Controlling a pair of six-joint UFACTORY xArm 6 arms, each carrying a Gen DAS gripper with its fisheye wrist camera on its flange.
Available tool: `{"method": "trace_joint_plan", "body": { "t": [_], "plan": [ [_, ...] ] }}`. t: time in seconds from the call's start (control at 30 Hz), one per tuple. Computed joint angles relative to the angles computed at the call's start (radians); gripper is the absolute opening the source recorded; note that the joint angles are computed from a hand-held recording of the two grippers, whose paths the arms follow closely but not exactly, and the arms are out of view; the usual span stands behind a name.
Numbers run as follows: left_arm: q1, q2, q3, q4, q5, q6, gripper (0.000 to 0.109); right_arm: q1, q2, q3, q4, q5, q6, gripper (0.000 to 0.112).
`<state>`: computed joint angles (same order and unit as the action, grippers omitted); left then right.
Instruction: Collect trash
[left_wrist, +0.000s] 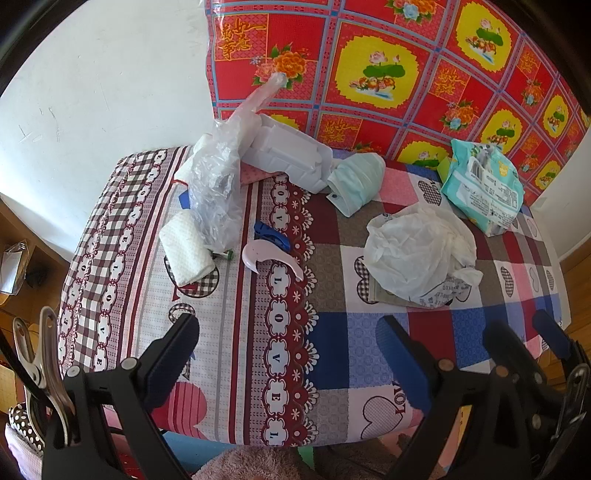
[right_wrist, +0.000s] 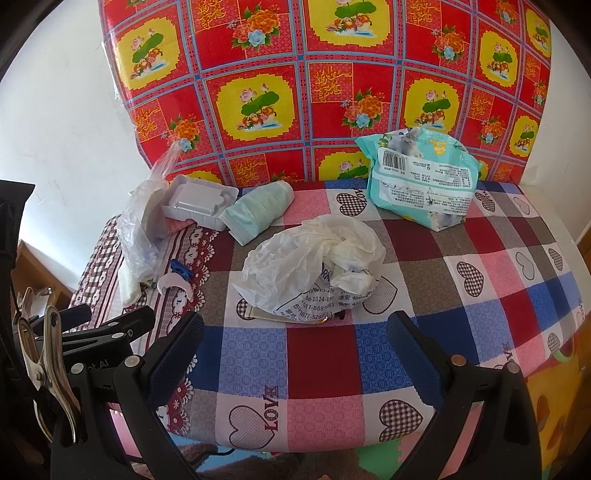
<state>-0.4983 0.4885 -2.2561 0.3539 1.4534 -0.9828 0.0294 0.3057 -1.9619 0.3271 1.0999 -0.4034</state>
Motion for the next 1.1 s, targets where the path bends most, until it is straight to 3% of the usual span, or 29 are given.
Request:
{"method": "trace_joint_plan", "body": {
  "t": [0.83,1.1],
  "plan": [
    [0.000,0.003,-0.006,0.000,0.004,0.000,0.099,0.005,0.005,-0.004,-0.005,-0.001,0.005,0.102],
    [0.003,-0.047,0.071,0.000,-0.025,-0.002,0.099,0.009,-0.001,0.006,-0.007,-0.008,0.008,0.102]
  ]
}}
